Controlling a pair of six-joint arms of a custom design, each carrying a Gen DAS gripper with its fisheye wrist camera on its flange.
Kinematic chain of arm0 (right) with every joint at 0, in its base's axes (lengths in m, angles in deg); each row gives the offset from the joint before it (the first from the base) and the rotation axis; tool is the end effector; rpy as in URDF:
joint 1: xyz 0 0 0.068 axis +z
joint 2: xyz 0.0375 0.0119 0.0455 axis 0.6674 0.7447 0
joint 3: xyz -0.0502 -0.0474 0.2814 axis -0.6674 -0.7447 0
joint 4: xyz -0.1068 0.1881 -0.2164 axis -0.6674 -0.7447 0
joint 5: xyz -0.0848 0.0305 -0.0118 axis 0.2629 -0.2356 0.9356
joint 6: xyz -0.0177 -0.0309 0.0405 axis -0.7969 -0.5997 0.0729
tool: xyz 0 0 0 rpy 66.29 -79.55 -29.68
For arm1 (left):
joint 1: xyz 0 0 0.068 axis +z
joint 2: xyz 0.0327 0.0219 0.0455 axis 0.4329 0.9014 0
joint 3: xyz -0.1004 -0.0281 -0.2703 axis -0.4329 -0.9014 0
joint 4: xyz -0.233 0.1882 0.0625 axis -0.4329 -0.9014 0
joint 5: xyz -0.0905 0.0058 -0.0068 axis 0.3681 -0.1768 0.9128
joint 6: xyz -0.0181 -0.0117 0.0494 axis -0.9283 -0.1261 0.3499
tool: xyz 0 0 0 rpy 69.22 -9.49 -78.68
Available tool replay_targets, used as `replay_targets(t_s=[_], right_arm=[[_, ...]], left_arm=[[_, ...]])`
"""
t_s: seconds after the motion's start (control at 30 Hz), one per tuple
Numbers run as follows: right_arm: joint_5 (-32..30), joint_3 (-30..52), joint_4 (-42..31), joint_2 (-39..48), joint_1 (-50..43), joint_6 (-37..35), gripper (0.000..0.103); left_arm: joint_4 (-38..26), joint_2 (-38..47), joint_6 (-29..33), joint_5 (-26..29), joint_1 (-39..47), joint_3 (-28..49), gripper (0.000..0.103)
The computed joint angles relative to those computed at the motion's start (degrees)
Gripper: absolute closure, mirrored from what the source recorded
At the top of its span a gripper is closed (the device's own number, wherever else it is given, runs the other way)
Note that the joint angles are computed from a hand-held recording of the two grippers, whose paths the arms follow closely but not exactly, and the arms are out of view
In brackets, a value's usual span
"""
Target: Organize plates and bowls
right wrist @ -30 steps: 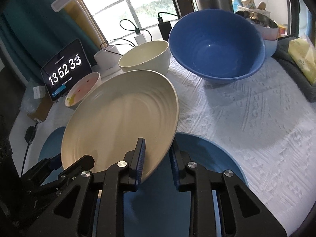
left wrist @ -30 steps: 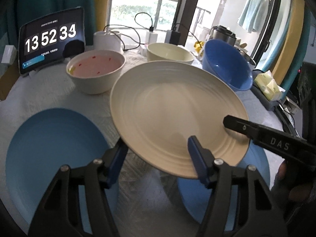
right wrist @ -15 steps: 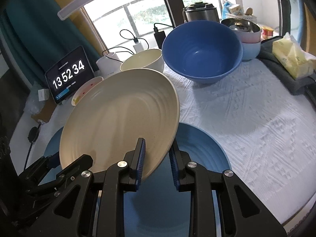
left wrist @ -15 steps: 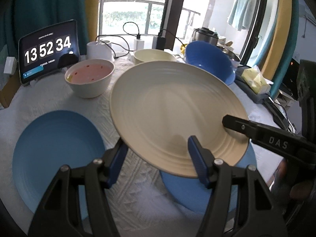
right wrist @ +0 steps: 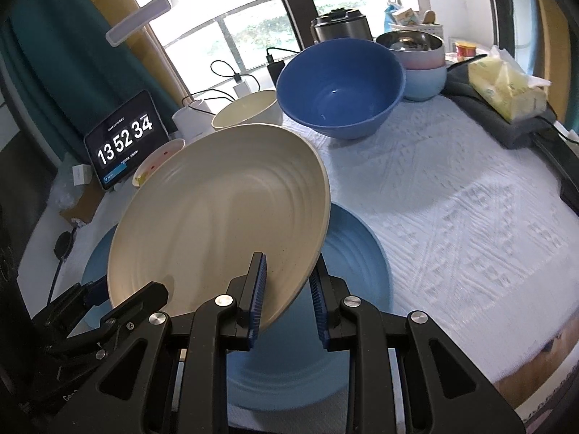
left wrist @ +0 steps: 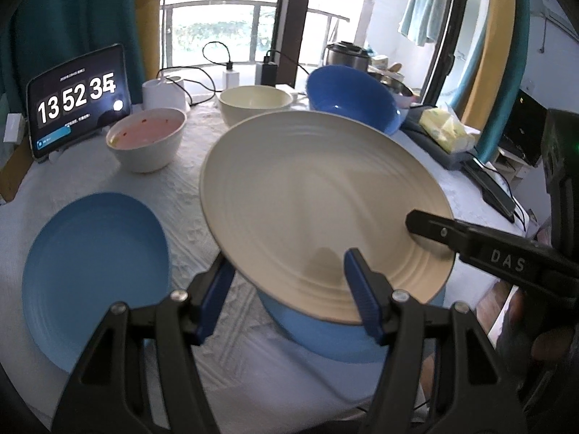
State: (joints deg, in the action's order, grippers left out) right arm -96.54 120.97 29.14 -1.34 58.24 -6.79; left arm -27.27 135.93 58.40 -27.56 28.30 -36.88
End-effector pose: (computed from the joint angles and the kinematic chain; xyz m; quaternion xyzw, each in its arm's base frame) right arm 0.3523 0.1153 0.2555 -0.1562 0.9137 0.2085 0.3121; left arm 0.2637 0.0099 0.2604 -0.0775 0.9175 -0.0476 0.3871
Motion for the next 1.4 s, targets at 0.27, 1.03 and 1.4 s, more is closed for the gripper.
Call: replay_targets(t_s=[0.27,1.03,1.4], right_arm=[[-1.3,-4.4,0.2,-3.4,-2.5,-1.1,0.077],[-2.6,-10.5,1.6,-6.6,-5.5,-1.4,0.074],[0.0,-8.5,2.7,-2.4,-6.4,-0.2,0.068]], left_arm=[[-1.6,-2.3,-2.3,-2.7,-4.3,-2.0,0.039],[-4.9,-0.3,-5.6,-8.2,-8.2,-3.3,0.038],[-3.8,3.2,-5.6,-7.1,-5.2,-2.6,0.038]])
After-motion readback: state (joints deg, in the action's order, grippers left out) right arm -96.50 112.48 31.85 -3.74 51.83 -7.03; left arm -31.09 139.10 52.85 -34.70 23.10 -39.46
